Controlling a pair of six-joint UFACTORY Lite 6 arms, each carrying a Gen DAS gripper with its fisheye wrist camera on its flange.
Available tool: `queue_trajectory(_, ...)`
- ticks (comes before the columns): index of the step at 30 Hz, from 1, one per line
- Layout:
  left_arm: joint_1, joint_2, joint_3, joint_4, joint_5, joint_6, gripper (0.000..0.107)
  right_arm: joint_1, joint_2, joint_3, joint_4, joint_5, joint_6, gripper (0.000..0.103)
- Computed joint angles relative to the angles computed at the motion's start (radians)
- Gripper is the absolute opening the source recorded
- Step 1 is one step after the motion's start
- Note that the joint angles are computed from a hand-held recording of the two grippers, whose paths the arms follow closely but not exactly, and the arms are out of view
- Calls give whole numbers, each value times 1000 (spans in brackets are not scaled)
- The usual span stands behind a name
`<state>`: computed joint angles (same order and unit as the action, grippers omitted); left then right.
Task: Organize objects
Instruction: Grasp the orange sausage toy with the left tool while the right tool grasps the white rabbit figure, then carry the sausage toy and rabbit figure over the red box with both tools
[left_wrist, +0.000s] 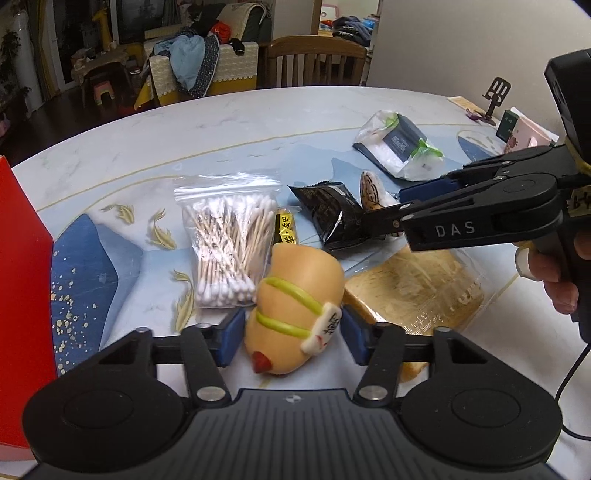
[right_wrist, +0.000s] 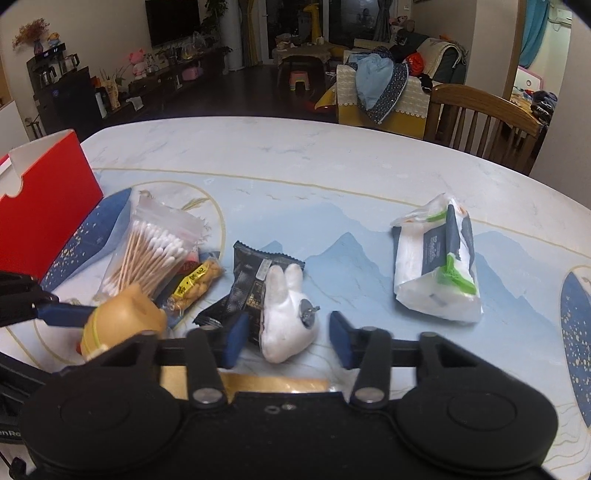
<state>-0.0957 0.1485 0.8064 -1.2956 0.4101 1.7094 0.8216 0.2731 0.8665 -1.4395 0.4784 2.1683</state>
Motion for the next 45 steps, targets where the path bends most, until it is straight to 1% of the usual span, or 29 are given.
queue_trajectory(1, 0, 1, 4, 9, -2, -15, 52, 2, -7, -4, -2, 2, 8, 29)
queue_trajectory(6, 2, -2, 15, 76, -2, -94, 50, 30, -29, -11, 26, 52, 1, 27)
queue_trajectory(11, 20, -48, -3, 125, 34, -157, 49, 69, -100, -35, 87, 88, -25, 27)
queue_trajectory(17, 60, -142, -20, 217, 113, -260, 49, 151, -181, -37, 194, 145, -77, 27)
queue_trajectory(22, 114, -215, -25, 276, 193, -319, 49, 242, -199, 14, 282, 221, -126, 27)
queue_trajectory(29, 215, -298, -14, 358, 320, -378, 49, 360, -167, 137, 399, 345, -166, 27)
queue_trajectory(32, 287, -327, 4, 396, 409, -389, 49, 402, -141, 201, 434, 389, -167, 27)
queue_trajectory(35, 370, -351, 23, 406, 492, -346, 49, 436, -107, 268, 445, 418, -167, 27)
queue_trajectory(38, 453, -339, 61, 416, 563, -328, 49, 459, -69, 342, 460, 436, -177, 27)
queue_trajectory(41, 531, -289, 129, 432, 635, -313, 49, 456, 0, 449, 484, 440, -244, 27)
queue_trajectory(45, 621, -217, 221, 433, 688, -257, 49, 443, 109, 623, 505, 443, -344, 27)
